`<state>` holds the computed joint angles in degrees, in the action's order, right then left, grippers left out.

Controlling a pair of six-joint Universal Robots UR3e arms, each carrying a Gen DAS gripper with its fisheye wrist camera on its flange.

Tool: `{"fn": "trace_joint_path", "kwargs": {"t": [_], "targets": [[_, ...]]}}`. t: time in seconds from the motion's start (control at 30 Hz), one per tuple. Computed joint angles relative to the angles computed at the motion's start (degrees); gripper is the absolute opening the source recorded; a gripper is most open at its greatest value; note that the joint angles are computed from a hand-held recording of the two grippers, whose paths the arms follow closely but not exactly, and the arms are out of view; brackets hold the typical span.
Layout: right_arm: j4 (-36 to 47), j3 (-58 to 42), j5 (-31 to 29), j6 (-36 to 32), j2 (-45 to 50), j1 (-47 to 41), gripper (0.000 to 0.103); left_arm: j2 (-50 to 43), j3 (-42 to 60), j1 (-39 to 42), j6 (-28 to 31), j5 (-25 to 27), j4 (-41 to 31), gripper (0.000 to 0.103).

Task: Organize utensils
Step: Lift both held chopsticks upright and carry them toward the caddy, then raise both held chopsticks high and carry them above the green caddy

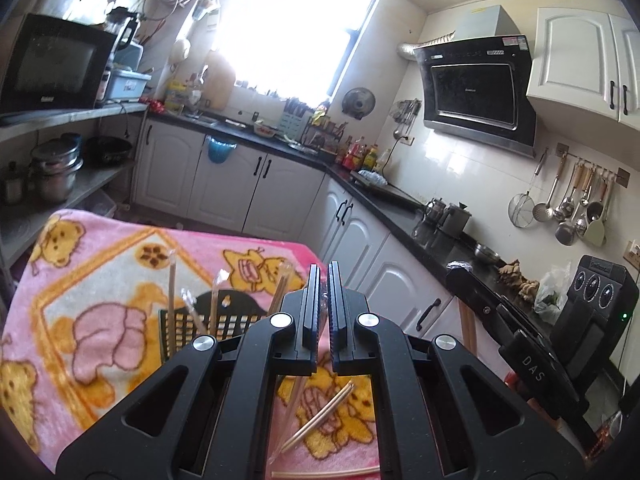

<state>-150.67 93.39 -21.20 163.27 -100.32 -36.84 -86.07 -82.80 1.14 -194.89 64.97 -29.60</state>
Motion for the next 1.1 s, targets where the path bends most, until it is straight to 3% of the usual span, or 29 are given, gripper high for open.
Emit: {"fn": "trace_joint_path", "kwargs": {"t": [0.4,0.67,0.93,1.1], "targets": [[-11.30,-8.86,-0.66,13.32,8.17,1.08,0.008,-6.44,13.15,-0.17,0.69,1.02,-3.01,0.002],[-16.67,-21.14,-2.96,23.01,17.08,3.21,0.008,-12.61,25.56,0.45,1.48,2.04,-7.68,0.002],[-16.36,-36.04,-6.77,27.60,26.02,7.92,0.008,-17.38,36.41,2.24,2.20,4.59,-12.26,0.002],[-14.88,-42.51,-7.81,28.59,29.95,10.17,0.008,-18.10,37.76,4.11,1.20,4.62,-12.13,0.002]]}}
